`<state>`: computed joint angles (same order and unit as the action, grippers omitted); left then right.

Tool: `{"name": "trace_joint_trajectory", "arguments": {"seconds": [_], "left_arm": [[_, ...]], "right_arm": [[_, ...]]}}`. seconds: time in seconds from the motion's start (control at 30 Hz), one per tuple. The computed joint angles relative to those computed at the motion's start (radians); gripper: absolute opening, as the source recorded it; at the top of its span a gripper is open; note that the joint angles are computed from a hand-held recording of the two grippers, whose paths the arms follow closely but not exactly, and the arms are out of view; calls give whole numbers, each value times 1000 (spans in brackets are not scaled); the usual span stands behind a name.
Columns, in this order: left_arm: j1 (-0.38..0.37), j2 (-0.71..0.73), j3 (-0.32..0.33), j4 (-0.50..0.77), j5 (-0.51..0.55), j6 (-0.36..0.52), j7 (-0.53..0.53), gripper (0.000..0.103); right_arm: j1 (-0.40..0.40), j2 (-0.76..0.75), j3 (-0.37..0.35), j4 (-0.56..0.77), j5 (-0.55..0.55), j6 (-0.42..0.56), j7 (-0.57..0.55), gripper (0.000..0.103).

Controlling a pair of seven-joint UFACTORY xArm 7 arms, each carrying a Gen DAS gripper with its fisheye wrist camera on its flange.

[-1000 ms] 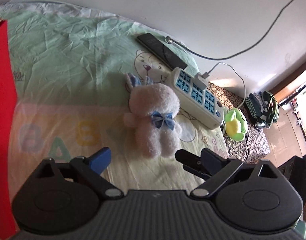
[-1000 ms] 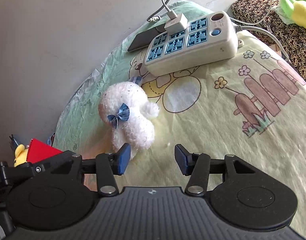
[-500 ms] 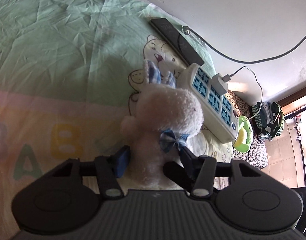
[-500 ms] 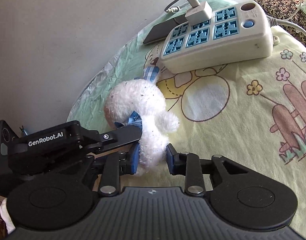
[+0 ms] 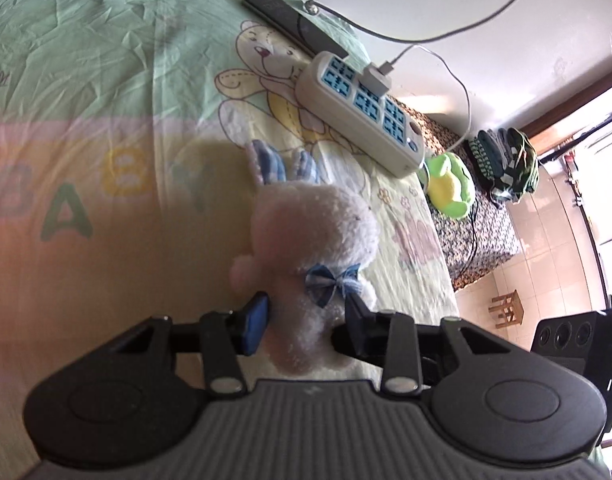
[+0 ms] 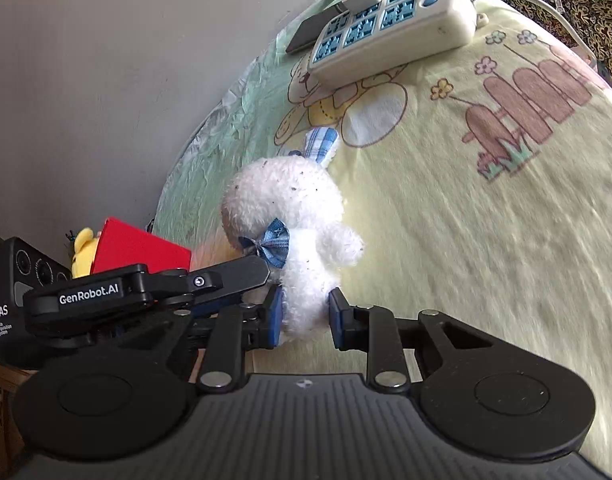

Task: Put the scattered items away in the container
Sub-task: 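Grasp the bunny with blue bow with the right tool while the left tool grasps it, then lift the bow bunny with both tools and carry it over the red box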

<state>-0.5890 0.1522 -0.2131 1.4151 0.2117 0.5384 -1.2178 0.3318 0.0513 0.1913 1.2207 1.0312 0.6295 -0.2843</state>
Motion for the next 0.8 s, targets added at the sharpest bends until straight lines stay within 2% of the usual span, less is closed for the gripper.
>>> {"name": "trace_joint_trajectory", "arguments": {"seconds": [0.17,0.27,0.3,0.37,0.43,0.5,0.53,0.6,0.73,0.8], "left_arm": [[-26,-52,-42,-34,-21,57,68,38],[-40,-69,-55,-33,0,100,105,39],[-40,-80,-56,-41,7,96,108,42],[-36,-102,-54,-61,30,69,89,54],[-26,-135,-52,-94,85,16,40,72],[-11,-137,-54,-94,138,-2,5,77],[-5,-127,-54,-82,149,0,4,77],[5,-95,-49,-58,140,-4,13,77],[14,-42,-35,-48,67,-82,40,71],[-2,-27,-19,-37,100,-70,10,71]], "right_arm": [[9,-116,-18,-112,-6,90,16,26],[26,-163,-31,-155,-24,127,36,28],[31,-169,-35,-159,-31,137,39,31],[36,-185,-42,-172,-41,119,48,34],[37,-208,-63,-191,15,98,40,38],[36,-225,-83,-203,92,71,25,49],[35,-229,-85,-205,107,44,26,54],[34,-206,-73,-182,67,-17,54,55],[45,-132,-56,-120,49,-66,49,55],[41,-101,-51,-101,41,-63,72,55]]}}
